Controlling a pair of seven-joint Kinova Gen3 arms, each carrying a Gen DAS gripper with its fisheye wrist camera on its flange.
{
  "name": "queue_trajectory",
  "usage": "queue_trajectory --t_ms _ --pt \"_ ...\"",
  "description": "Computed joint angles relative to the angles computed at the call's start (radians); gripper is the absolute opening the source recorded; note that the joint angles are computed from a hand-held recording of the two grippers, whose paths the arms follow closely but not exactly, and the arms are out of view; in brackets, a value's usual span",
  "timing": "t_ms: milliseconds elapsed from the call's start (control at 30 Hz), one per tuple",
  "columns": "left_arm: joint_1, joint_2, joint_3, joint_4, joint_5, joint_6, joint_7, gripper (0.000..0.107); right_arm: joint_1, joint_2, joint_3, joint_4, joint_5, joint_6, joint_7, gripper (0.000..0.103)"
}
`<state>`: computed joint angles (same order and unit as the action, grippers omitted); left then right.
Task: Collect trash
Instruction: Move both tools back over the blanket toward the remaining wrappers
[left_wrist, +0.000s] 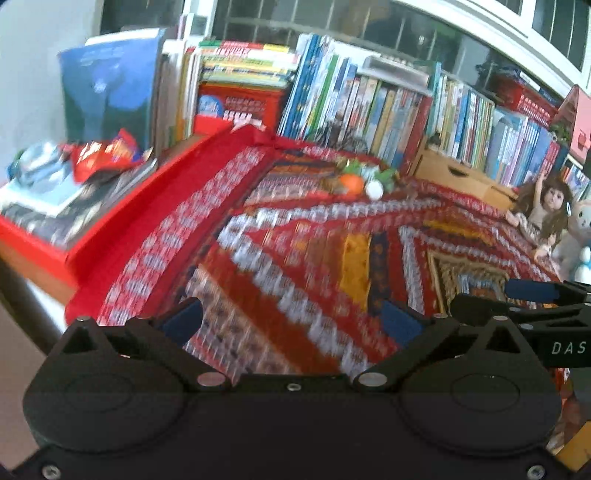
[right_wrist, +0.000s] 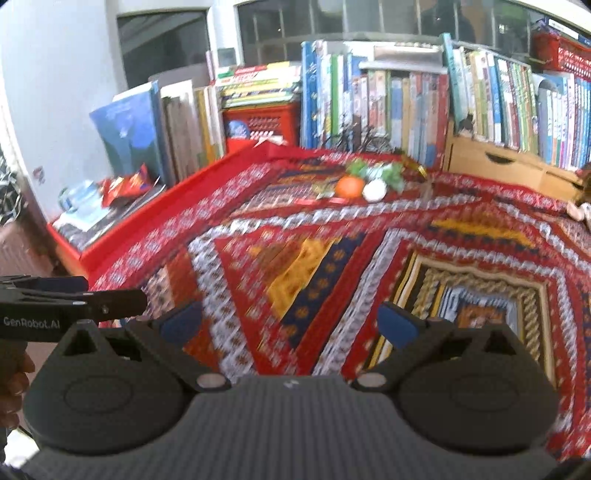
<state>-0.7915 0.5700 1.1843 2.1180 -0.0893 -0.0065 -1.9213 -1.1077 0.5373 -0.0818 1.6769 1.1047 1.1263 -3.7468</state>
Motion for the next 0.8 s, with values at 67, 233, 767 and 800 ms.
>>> queue_trajectory --t_ms 67,233,767,800 --pt "0.055 -0.005 -0.024 -0.034 0.001 -0.009 0.005 0.103 0.019 -0.025 0.006 0.025 0.009 -0.012 0.001 0.103" --pt "0.147 0.007 -0.024 -0.181 0.065 0.072 0.031 0.103 0.086 -0.117 0.005 0.107 0.057 -0.07 -0.065 0.103" --pt "0.839 0.083 -0.595 -0.649 -0.202 0.179 0.468 0.103 0.403 -0.113 0.028 0.163 0.206 -0.234 0.134 0.103" --pt "0.886 0.105 -0.638 -0.687 -0.215 0.19 0.488 0.103 0.419 -0.099 0.035 0.161 0.219 -0.258 0.15 0.103"
